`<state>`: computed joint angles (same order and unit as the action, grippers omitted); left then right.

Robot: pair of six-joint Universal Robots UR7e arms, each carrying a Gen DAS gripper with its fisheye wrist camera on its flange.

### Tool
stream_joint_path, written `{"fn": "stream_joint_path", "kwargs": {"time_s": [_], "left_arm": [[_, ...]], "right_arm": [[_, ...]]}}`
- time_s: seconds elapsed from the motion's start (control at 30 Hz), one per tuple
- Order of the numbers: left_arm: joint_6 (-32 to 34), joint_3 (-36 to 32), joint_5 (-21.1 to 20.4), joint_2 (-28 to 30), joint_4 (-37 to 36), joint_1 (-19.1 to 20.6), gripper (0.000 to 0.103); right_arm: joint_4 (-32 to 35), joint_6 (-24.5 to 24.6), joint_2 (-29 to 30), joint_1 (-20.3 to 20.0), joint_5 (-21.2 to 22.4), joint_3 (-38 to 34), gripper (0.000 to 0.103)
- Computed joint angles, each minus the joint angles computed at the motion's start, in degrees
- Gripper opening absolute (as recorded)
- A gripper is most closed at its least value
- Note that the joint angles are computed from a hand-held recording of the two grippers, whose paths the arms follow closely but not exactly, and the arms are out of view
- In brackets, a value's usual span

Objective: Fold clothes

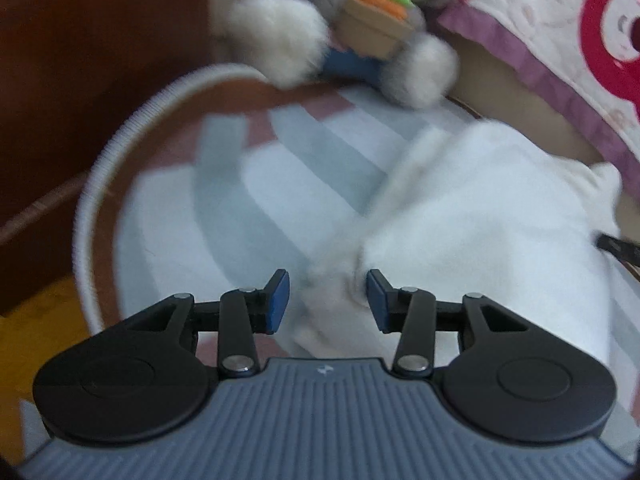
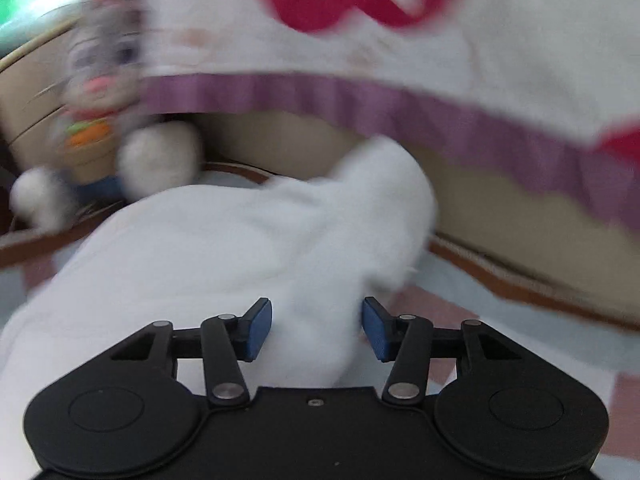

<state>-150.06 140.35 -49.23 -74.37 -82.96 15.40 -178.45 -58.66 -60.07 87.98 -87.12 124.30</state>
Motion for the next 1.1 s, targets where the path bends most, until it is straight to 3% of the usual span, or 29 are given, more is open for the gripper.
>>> {"fn": "stream_joint_path", "kwargs": {"time_s": [0.13, 0.3, 0.33, 0.37, 0.5, 0.6, 0.67, 0.73, 0.87, 0.9, 0.97, 1.1], "left_arm": [[2.6, 1.5, 0.2, -1.8, -3.8, 0.3, 0.038], [3.8, 1.7, -1.7, -0.5, -7.1, 2.1, 0.039], [3.1, 1.6, -2.4, -1.0, -6.7, 1.4, 0.039], [2.5, 1.4, -3.1, -1.5, -6.1, 0.5, 0.042], [-0.3, -1.3, -4.7, -1.3, -2.1, -4.6, 0.043], [-0.4, -5.6, -3.7, 1.1, 2.1, -7.4, 0.044], [0.7, -8.7, -3.4, 4.3, 3.6, -8.9, 0.060], [3.1, -10.2, -4.0, 7.5, 1.2, -10.5, 0.066], [8.3, -14.7, -6.8, 13.7, -1.9, -11.8, 0.068], [9.2, -17.3, -7.6, 15.9, -0.1, -11.7, 0.070], [10.1, -23.2, -9.1, 20.5, 5.5, -11.4, 0.083], [12.8, -32.2, -9.5, 27.4, 12.6, -11.6, 0.092]], "right_arm": [[2.9, -11.5, -6.6, 1.2, 4.8, 7.6, 0.056], [15.4, -15.3, -10.4, 3.6, -0.1, 12.7, 0.057], [19.1, -17.8, -12.8, 3.4, 0.1, 14.2, 0.059], [23.5, -19.8, -15.5, 3.2, 0.2, 15.1, 0.074], [43.5, -22.4, -25.9, 0.7, -0.4, 15.0, 0.069], [44.8, -20.8, -32.5, -2.0, 0.7, 15.7, 0.069], [45.7, -19.1, -36.6, -3.0, 1.7, 15.4, 0.071], [46.0, -17.8, -40.7, -3.7, 2.7, 15.2, 0.071], [43.5, -20.0, -47.6, -5.3, 3.2, 16.4, 0.071], [42.6, -21.2, -49.8, -5.7, 2.7, 16.9, 0.071], [44.4, -24.3, -54.5, -7.7, 3.8, 16.7, 0.072], [49.4, -23.9, -58.4, -10.1, 4.9, 14.1, 0.072]]}}
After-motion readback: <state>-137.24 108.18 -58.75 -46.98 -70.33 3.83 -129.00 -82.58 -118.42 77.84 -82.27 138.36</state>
